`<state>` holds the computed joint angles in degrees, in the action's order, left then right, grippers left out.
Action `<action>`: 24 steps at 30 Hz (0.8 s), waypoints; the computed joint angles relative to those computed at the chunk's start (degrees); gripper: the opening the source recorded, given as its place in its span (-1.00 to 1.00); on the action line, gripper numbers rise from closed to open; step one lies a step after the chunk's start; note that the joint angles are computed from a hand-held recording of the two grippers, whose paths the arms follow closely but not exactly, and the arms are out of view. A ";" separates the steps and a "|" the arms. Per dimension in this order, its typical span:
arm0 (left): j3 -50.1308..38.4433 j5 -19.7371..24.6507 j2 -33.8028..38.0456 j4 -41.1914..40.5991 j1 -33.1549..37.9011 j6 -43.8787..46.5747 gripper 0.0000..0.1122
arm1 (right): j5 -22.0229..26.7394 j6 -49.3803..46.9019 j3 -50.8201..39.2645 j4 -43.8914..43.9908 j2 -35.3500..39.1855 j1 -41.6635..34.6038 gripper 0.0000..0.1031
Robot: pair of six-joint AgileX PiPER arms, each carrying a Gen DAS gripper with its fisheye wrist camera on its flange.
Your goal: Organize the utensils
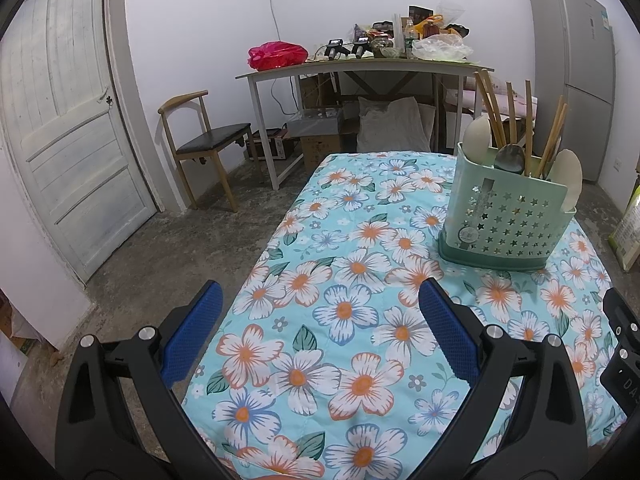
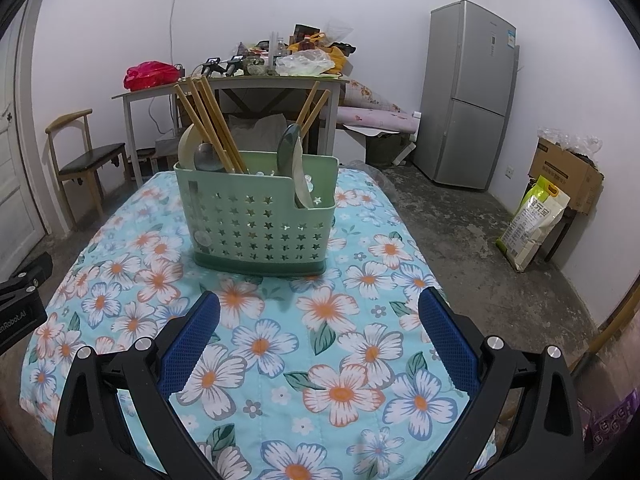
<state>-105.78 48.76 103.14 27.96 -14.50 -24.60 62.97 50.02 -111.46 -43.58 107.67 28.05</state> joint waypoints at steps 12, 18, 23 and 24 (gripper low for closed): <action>0.17 -0.14 -0.06 -0.22 0.15 0.16 0.68 | 0.23 -0.11 -0.52 0.25 0.32 0.08 0.87; 0.12 -0.15 -0.05 -0.41 0.25 0.37 0.68 | 0.23 -0.01 -0.51 0.18 0.36 0.16 0.87; 0.14 0.00 -0.08 -0.28 0.06 0.15 0.68 | 0.20 0.00 -0.47 0.22 0.31 0.16 0.87; 0.19 -0.05 -0.11 -0.19 0.05 0.06 0.68 | 0.39 -0.08 -0.90 0.28 0.53 0.24 0.87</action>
<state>-105.59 48.71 103.03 27.78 -14.45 -24.54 63.37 49.94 -112.36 -43.31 108.19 28.29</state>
